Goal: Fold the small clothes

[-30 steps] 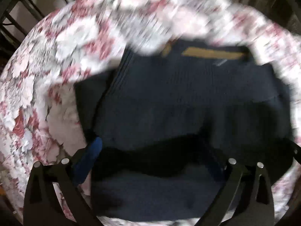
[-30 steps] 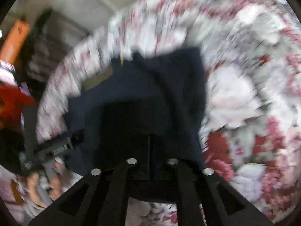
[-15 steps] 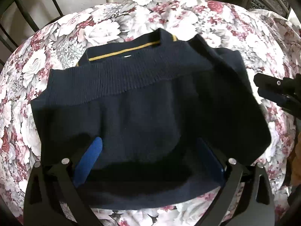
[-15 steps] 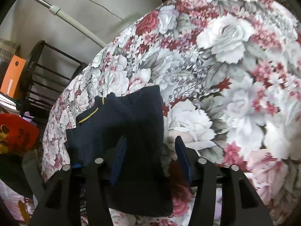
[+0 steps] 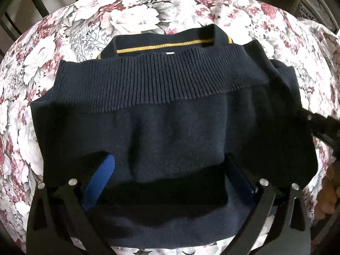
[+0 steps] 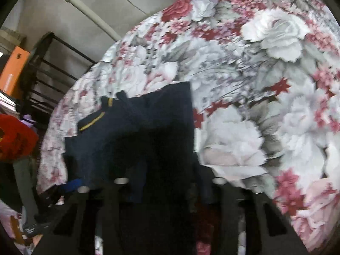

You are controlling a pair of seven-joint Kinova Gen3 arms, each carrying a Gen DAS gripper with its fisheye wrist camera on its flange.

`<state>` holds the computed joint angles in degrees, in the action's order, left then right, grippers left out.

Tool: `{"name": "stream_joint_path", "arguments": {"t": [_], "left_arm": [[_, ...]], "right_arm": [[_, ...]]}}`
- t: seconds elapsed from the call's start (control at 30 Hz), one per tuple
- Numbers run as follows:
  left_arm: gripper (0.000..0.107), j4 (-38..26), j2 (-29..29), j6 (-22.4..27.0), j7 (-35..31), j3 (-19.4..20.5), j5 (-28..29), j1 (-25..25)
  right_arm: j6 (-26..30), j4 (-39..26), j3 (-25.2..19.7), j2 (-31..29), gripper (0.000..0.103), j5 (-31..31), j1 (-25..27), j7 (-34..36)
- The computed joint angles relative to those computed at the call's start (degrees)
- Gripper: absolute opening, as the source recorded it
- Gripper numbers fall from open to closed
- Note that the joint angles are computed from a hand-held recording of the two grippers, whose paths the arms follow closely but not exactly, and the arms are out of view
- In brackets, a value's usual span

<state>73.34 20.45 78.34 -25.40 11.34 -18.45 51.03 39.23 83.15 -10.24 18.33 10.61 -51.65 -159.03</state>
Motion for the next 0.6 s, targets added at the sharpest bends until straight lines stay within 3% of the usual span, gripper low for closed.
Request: {"name": "stream_joint_path", "arguments": {"t": [0.1,0.27,0.4,0.6], "left_arm": [[0.099,0.9,-1.1,0.0,-0.5,0.1,0.4,-0.6],[0.099,-0.5,-0.2,1.6,-1.4,0.2,-0.5,-0.1],[0.099,-0.6,-0.3,1.5,-0.6,0.0,-0.2,0.2],[0.099,-1.5,-1.2,2.9,-0.4,0.2,-0.5,0.2]], "right_arm": [[-1.3,0.1,0.0,0.3,0.029,-3.2,0.6,3.3],[-4.6,2.2,-0.9,0.4,0.027,-5.3,2.4,3.2],[1.4,-2.0,1.3,0.6,0.018,0.7,-2.0,0.9],[5.9,-5.8,1.0,0.5,0.016,3.6,-3.4,-1.4]]}}
